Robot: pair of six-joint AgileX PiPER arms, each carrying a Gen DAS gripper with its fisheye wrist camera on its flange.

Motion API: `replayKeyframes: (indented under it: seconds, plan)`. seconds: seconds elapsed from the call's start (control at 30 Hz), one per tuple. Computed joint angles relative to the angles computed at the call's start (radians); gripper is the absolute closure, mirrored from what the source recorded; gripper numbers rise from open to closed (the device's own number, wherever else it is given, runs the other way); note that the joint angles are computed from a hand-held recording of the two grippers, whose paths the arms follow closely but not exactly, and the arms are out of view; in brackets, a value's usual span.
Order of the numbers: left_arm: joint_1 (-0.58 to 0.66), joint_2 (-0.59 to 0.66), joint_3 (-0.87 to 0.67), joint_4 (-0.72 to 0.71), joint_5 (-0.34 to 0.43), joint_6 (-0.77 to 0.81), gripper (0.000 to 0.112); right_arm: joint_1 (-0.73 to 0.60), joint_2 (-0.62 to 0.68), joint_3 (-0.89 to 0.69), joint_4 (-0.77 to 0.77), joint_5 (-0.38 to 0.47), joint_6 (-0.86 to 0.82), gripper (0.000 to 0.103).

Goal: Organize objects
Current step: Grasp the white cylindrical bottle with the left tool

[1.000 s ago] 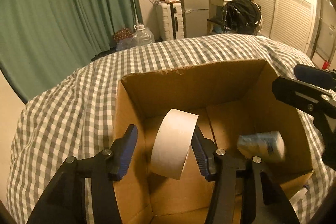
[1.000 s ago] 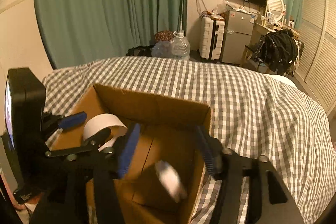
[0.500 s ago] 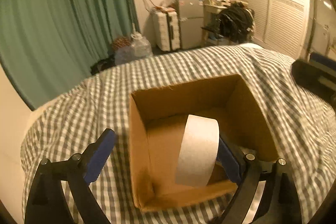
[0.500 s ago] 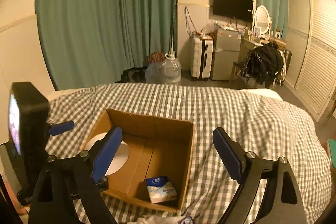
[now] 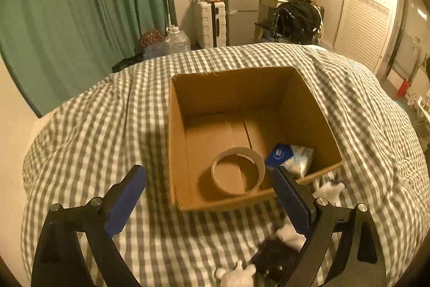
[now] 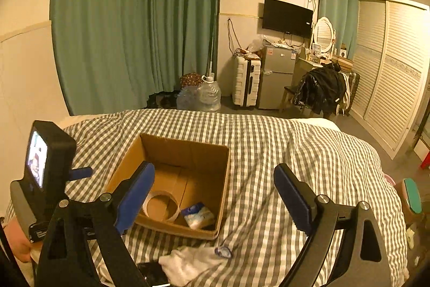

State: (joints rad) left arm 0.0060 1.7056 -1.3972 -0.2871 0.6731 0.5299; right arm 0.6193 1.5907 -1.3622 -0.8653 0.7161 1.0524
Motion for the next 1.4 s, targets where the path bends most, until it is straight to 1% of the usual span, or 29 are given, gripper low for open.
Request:
replayKeyframes:
  seconds: [0.1, 0.3, 0.4, 0.5, 0.57, 0.67, 0.73, 0.77, 0.83, 0.9, 0.97, 1.03, 1.13, 1.23, 1.27, 1.3, 1.33, 1.4]
  plan:
    - [0.031, -0.092, 0.094, -0.039, -0.032, 0.053, 0.015, 0.053, -0.046, 0.044, -0.029, 0.037, 0.037, 0.013]
    - [0.117, -0.265, 0.272, -0.156, -0.078, 0.201, 0.015, 0.197, -0.127, 0.102, -0.112, 0.163, 0.097, 0.013]
    - [0.160, -0.344, 0.365, -0.203, -0.113, 0.267, 0.015, 0.274, -0.142, 0.120, -0.116, 0.221, 0.121, 0.013]
    - [0.210, -0.410, 0.468, -0.286, -0.151, 0.367, 0.015, 0.318, -0.143, 0.149, -0.106, 0.237, 0.144, 0.013]
    - [0.243, -0.441, 0.533, -0.357, -0.163, 0.445, 0.015, 0.356, -0.141, 0.196, -0.122, 0.243, 0.208, 0.013]
    - [0.281, -0.460, 0.623, -0.456, -0.175, 0.567, 0.015, 0.387, -0.130, 0.263, -0.140, 0.231, 0.298, 0.013]
    - [0.271, -0.463, 0.682, -0.483, -0.220, 0.608, 0.015, 0.398, -0.113, 0.303, -0.143, 0.223, 0.362, 0.013]
    - [0.270, -0.457, 0.710, -0.514, -0.229, 0.648, 0.015, 0.393, -0.109, 0.319, -0.133, 0.206, 0.375, 0.013]
    - [0.266, -0.437, 0.744, -0.568, -0.230, 0.717, 0.015, 0.367, -0.090, 0.351, -0.094, 0.137, 0.382, 0.013]
    - [0.238, -0.424, 0.771, -0.587, -0.263, 0.728, 0.015, 0.351, -0.072, 0.385, -0.080, 0.097, 0.408, 0.013]
    - [0.215, -0.422, 0.803, -0.651, -0.282, 0.800, 0.015, 0.319, -0.063, 0.413, -0.051, 0.048, 0.422, 0.013]
    - [0.179, -0.435, 0.828, -0.661, -0.319, 0.811, 0.015, 0.291, -0.058, 0.445, -0.048, 0.006, 0.466, 0.013]
    - [0.118, -0.461, 0.876, -0.691, -0.359, 0.857, 0.015, 0.267, -0.054, 0.474, -0.055, -0.017, 0.512, 0.013]
    - [0.077, -0.466, 0.899, -0.710, -0.371, 0.891, 0.016, 0.236, -0.065, 0.508, -0.036, -0.059, 0.525, 0.013]
    - [0.061, -0.465, 0.907, -0.714, -0.373, 0.903, 0.018, 0.233, -0.064, 0.508, -0.029, -0.060, 0.525, 0.013]
    - [0.049, -0.459, 0.912, -0.714, -0.375, 0.906, 0.025, 0.233, -0.066, 0.512, -0.029, -0.060, 0.533, 0.013]
    - [0.034, -0.448, 0.911, -0.696, -0.379, 0.889, 0.030, 0.231, -0.070, 0.513, -0.025, -0.063, 0.532, 0.013]
    - [0.033, -0.398, 0.886, -0.634, -0.333, 0.842, 0.037, 0.233, -0.080, 0.518, -0.024, -0.059, 0.537, 0.013]
